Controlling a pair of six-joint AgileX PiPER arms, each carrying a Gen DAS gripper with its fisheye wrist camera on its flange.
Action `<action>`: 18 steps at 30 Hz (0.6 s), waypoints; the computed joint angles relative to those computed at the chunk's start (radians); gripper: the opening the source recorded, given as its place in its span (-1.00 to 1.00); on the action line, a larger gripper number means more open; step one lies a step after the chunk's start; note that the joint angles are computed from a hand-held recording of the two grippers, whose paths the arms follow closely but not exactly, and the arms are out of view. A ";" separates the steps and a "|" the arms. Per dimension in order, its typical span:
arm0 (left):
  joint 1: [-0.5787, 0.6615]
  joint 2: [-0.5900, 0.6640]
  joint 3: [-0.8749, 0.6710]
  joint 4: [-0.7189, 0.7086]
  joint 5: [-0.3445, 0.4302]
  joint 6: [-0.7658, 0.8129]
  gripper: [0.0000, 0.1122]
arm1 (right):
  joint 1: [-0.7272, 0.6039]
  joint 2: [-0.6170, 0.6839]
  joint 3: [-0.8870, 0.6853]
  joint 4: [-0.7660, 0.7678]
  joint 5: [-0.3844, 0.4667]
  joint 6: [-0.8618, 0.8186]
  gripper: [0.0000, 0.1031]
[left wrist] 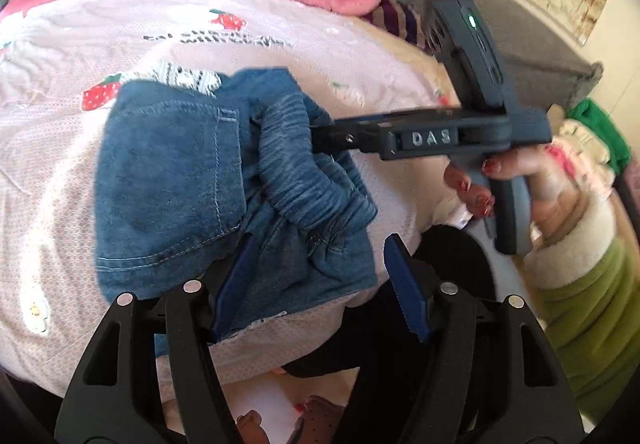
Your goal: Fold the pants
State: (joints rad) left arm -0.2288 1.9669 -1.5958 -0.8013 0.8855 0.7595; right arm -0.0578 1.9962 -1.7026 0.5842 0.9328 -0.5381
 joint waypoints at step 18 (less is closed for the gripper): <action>0.137 0.221 -0.565 0.243 0.178 -0.311 0.66 | 0.142 -0.475 0.434 0.196 -0.212 -0.365 0.50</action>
